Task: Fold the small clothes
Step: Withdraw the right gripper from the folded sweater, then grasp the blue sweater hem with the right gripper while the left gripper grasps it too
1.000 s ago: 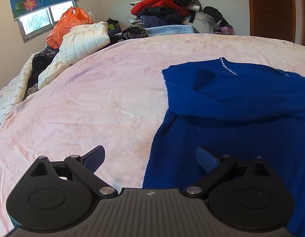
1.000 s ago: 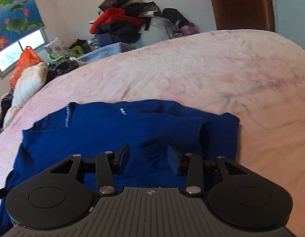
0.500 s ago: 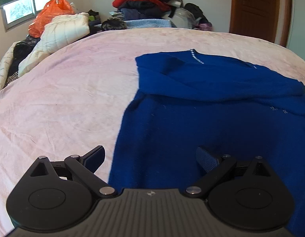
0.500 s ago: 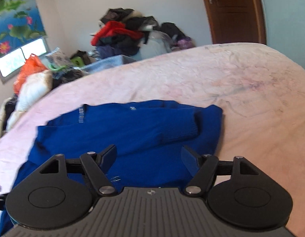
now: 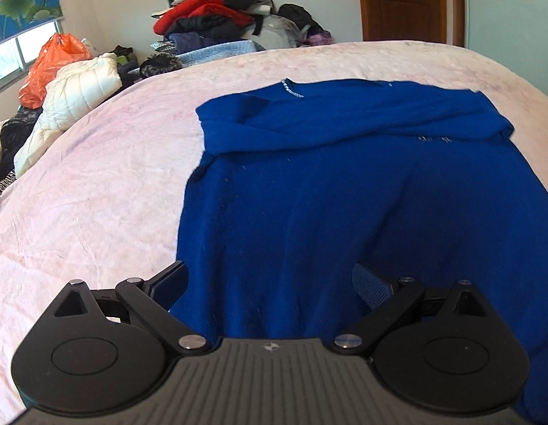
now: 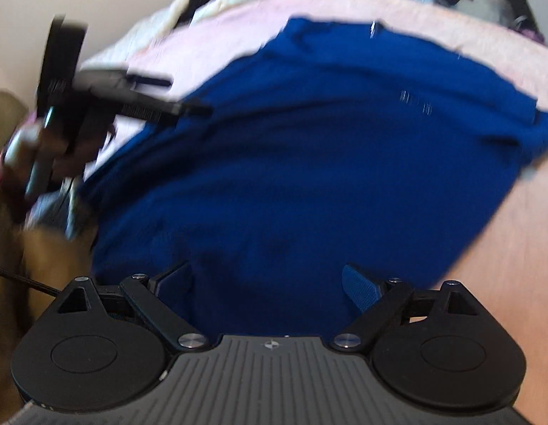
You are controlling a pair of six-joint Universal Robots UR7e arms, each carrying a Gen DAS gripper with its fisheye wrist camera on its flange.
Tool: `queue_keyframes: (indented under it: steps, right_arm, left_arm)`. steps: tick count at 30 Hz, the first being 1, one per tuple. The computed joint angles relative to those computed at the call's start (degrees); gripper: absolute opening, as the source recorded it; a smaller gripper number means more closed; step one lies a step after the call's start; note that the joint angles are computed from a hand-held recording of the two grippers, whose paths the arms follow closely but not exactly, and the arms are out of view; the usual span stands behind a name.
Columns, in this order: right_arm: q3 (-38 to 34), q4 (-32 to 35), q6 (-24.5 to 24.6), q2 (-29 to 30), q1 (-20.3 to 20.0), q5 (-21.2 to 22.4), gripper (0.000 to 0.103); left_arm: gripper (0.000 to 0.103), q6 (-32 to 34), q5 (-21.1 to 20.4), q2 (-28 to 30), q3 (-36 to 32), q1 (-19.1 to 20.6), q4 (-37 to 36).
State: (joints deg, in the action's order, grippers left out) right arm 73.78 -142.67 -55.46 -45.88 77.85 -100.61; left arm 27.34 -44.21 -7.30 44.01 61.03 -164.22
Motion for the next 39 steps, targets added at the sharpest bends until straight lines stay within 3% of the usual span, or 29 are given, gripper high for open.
queue_keyframes:
  steps: [2, 4, 9, 11, 13, 17, 21, 25, 27, 30, 31, 34, 39]
  right_arm:
    - [4.63, -1.25, -1.56, -3.27, -0.24, -1.97, 0.096]
    - [8.06, -2.76, -0.05, -5.89, -0.75, -1.66, 0.096]
    - [14.2, -11.61, 13.59, -9.48, -4.53, 12.43, 0.096]
    - [16.02, -16.21, 19.64, -9.31, -5.7, 16.89, 0.095]
    - [17.25, -19.24, 22.31, -8.84, -5.91, 19.39, 0.092]
    - [16.43, -16.62, 15.74, -7.41, -3.66, 18.88, 0.091]
    - [13.75, -11.97, 6.68, -5.14, -0.64, 14.04, 0.09]
    - [8.38, -4.92, 1.73, -2.47, 0.67, 10.82, 0.087]
    - [6.18, -1.74, 0.57, -1.67, 1.19, 9.77, 0.078]
    - [4.82, -0.02, -1.63, -0.73, 1.63, 9.28, 0.048]
    - [5.06, -0.29, -2.26, -0.92, 1.74, 8.74, 0.03]
    - [7.85, -3.11, -2.89, -2.68, 1.36, 10.36, 0.011]
    - [12.58, -15.75, 2.57, -5.2, -0.78, 16.22, 0.007]
  left_arm:
    - [0.1, 0.41, -0.25, -0.89, 2.02, -0.19, -0.29]
    - [0.1, 0.79, -0.52, -1.48, 3.4, -0.41, -0.33]
    - [0.1, 0.63, -0.59, -1.79, 4.52, -0.83, 0.1]
    - [0.1, 0.07, -0.56, -2.21, 5.23, -0.95, 0.39]
    - [0.1, -0.12, -0.47, -2.68, 6.16, -1.04, 0.09]
    - [0.1, -0.65, 0.73, -3.32, 7.32, -1.06, -0.36]
    - [0.1, -2.37, 1.35, -4.84, 9.41, -0.83, -0.42]
    - [0.1, -2.88, 2.38, -6.13, 11.12, -0.56, -1.31]
    - [0.1, -3.44, 3.05, -6.76, 11.82, -0.34, -1.5]
    - [0.1, -5.06, 3.34, -8.22, 13.22, 0.07, -0.46]
    - [0.1, -5.22, 3.19, -8.89, 13.92, 0.27, -0.43]
    - [0.1, -6.1, 3.02, -11.29, 16.35, 1.13, -0.38]
    - [0.1, -15.82, -0.86, -15.5, 18.34, 3.36, 4.81]
